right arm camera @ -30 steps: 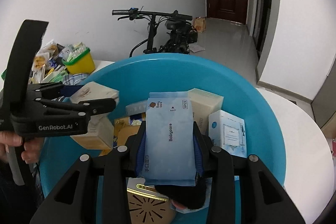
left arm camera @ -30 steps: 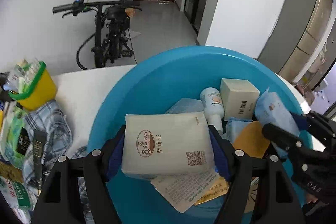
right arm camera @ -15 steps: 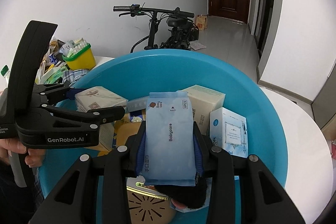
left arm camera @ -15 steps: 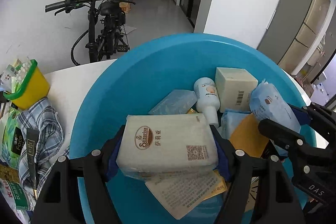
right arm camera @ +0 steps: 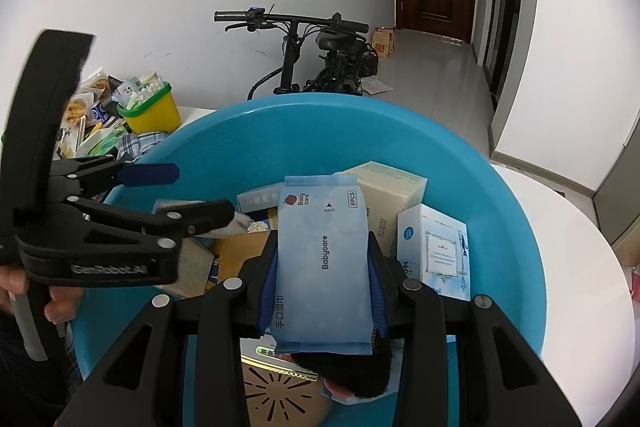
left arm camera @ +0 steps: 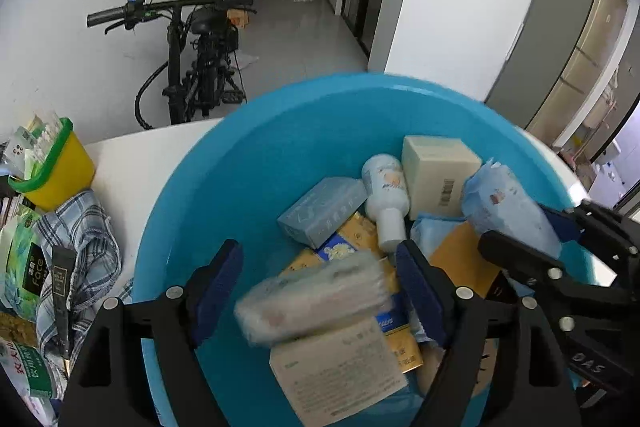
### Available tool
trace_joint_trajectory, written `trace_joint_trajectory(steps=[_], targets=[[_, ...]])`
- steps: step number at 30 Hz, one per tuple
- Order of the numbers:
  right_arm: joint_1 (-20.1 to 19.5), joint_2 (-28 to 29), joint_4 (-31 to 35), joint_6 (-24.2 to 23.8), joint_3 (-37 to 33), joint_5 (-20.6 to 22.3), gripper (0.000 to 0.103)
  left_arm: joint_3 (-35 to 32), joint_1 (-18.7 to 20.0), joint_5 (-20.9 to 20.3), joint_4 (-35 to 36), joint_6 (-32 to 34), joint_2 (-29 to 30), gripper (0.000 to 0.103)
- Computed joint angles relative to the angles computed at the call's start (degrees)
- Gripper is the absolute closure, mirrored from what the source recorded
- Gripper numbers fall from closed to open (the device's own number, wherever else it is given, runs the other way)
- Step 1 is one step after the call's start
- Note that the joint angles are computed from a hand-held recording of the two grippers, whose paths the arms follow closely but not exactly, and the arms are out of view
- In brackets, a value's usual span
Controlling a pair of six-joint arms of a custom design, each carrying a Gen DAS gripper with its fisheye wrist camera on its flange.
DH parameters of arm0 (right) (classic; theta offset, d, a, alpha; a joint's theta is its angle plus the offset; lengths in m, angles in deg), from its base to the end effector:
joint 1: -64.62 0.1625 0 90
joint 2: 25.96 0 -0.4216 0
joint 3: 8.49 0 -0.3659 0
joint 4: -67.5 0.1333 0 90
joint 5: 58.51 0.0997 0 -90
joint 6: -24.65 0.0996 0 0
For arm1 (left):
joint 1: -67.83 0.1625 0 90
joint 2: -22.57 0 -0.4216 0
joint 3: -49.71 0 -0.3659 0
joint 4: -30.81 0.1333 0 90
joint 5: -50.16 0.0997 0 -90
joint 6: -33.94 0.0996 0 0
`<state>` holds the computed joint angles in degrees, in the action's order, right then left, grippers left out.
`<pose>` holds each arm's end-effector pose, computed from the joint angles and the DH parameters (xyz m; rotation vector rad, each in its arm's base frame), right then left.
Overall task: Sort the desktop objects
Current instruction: 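Open the left gripper to drop the tissue pack while the right gripper releases the Babycare pack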
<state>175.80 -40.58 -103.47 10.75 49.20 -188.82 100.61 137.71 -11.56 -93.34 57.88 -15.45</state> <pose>0.3535 -0.7216 0.0204 0.4258 -2.3300 0.8600 -0.1104 -0.8260 0.2950 0.8613 2.4566 -0.4662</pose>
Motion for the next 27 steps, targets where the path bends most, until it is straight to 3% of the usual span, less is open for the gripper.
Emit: trace_joint_trajectory(steps=[3,10,14,23,25,27], targets=[[-0.1,-0.1,-0.1,0.0,0.1,-0.1,0.066,0.6,-0.1,-0.9,-0.9,0.0,-0.8,0.021],[-0.4,-0.7,0.1,0.3,0.8,-1.1,0.066,5.8,-1.5,2.0,-10.2,4.5,-3.2,0.016],[-0.5,-1.2,1.2,1.2,0.9,-1.3,0.066,4.7,-1.3,1.3,-7.6,3.8,-3.0,0.016],[-0.8,-1.9,1.5,2.0,1.8,-1.2,0.064,7.3,-1.8,1.5,-9.6,4.9,-3.8,0.016],[-0.8,-1.8,1.7,1.9,1.6,-0.9,0.061,7.3,-1.9,1.5,-9.6,5.0,-3.9,0.016],[-0.7,-1.7,1.9,1.9,1.5,-0.9,0.045,7.4,-1.9,1.5,-9.6,4.8,-3.9,0.016]])
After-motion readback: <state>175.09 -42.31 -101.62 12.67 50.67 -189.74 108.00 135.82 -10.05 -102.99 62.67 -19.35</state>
